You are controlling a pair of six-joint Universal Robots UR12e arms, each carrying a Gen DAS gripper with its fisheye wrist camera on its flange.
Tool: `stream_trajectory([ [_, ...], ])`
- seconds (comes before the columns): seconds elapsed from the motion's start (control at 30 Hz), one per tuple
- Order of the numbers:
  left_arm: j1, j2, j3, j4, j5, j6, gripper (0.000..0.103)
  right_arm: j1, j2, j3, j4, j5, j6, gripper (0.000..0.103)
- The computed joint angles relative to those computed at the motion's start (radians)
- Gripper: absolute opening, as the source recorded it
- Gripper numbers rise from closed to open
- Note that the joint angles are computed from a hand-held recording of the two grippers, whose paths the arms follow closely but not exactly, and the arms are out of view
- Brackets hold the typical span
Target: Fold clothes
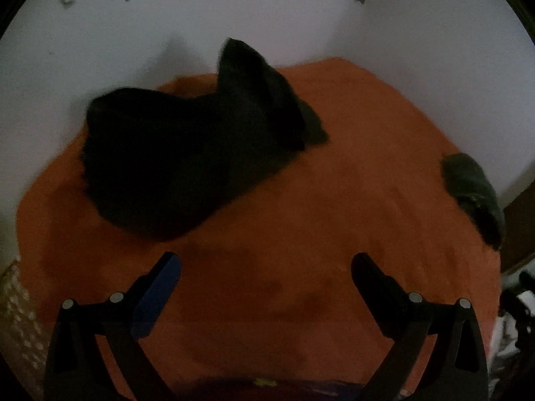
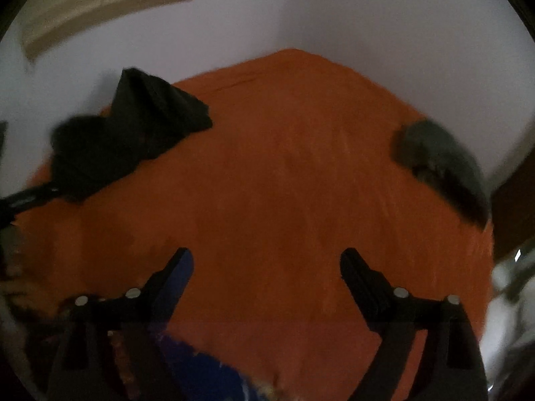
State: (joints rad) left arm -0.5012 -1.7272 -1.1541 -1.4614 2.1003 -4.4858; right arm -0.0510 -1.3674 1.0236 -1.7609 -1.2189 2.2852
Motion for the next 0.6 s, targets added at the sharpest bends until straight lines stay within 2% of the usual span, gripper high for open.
stream_trajectory([
  [0.07, 0.002, 0.007, 0.000, -0.028, 0.026, -0.052, 0.102, 0.026, 0.012, -0.003, -0.014, 0.031, 0.002, 0.091],
  [0.17, 0.010, 0.038, -0.028, -0.029, 0.041, -0.092, 0.102, 0.057, 0.051, -0.043, -0.010, 0.096, -0.003, 0.091],
  [0.2, 0.017, 0.047, -0.032, -0.037, 0.027, -0.095, 0.102, 0.064, 0.053, -0.045, -0.006, 0.115, -0.006, 0.091],
  [0.27, 0.049, 0.062, -0.024, -0.080, -0.048, -0.074, 0.102, 0.085, 0.062, -0.056, 0.011, 0.154, 0.004, 0.091],
  [0.3, 0.059, 0.064, -0.019, -0.107, -0.056, -0.080, 0.102, 0.097, 0.069, -0.063, 0.024, 0.172, 0.010, 0.091],
  [0.37, 0.054, 0.079, -0.033, -0.158, 0.018, -0.137, 0.102, 0.126, 0.090, -0.085, 0.062, 0.201, 0.018, 0.092],
  [0.4, 0.052, 0.093, -0.052, -0.181, 0.049, -0.168, 0.102, 0.141, 0.097, -0.085, 0.062, 0.205, 0.024, 0.092],
  [0.5, 0.070, 0.139, -0.122, -0.245, 0.059, -0.236, 0.102, 0.186, 0.110, -0.066, 0.034, 0.169, 0.030, 0.091],
  [0.6, 0.087, 0.196, -0.203, -0.247, -0.005, -0.347, 0.102, 0.206, 0.093, -0.016, 0.018, 0.155, 0.035, 0.092],
])
